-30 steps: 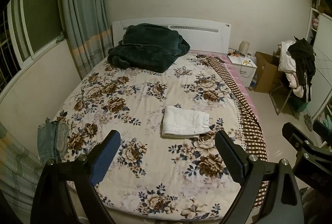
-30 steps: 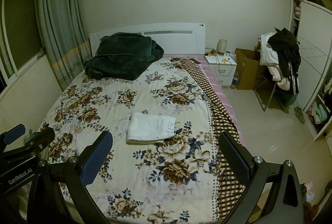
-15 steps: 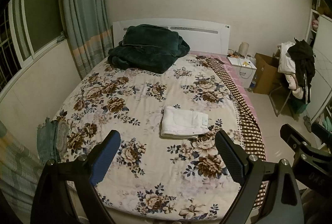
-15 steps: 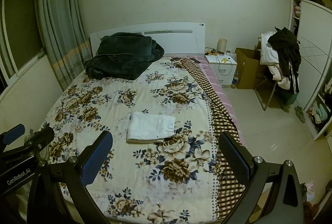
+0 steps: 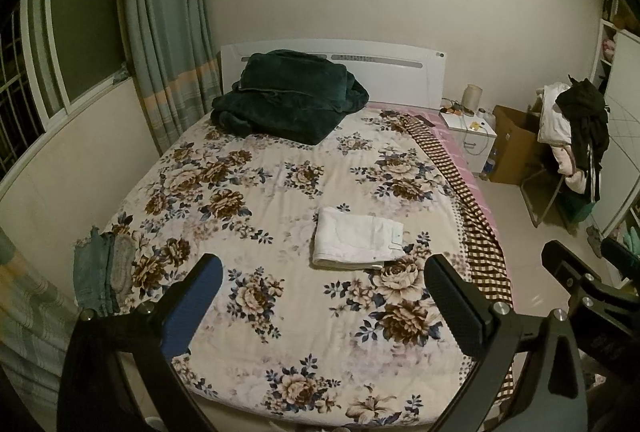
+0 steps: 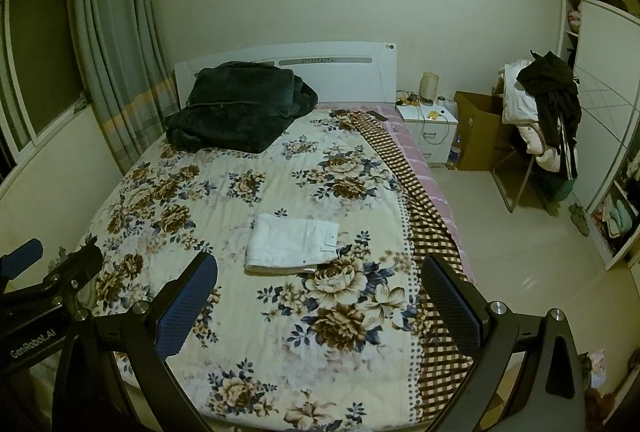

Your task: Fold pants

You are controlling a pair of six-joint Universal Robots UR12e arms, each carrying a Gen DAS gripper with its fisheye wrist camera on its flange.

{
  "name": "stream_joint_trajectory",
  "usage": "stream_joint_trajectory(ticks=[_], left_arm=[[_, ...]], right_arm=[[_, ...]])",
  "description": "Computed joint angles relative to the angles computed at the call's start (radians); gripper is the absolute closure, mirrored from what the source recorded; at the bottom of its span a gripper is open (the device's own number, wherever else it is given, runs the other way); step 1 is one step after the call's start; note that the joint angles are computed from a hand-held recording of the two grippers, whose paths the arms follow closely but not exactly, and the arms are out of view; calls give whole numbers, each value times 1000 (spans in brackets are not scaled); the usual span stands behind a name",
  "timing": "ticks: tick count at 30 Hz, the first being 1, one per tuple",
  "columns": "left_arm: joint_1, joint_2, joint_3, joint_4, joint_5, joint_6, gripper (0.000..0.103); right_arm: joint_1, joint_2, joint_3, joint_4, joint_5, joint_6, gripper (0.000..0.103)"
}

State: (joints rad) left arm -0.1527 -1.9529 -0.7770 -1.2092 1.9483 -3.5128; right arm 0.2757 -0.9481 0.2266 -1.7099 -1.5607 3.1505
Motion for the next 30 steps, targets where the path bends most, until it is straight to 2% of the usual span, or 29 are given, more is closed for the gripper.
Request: stream_joint_trajectory(ticks=[15, 16, 30], left_arm=[[0, 5, -7, 3, 2, -4, 0], [-1, 5, -7, 3, 5, -5, 0], [0, 19, -31, 23, 8, -4, 0]], right_arm=[[3, -27, 51, -23, 10, 4, 0], [3, -17, 30, -11, 8, 3, 0], [3, -27, 49, -21, 8, 6, 0]])
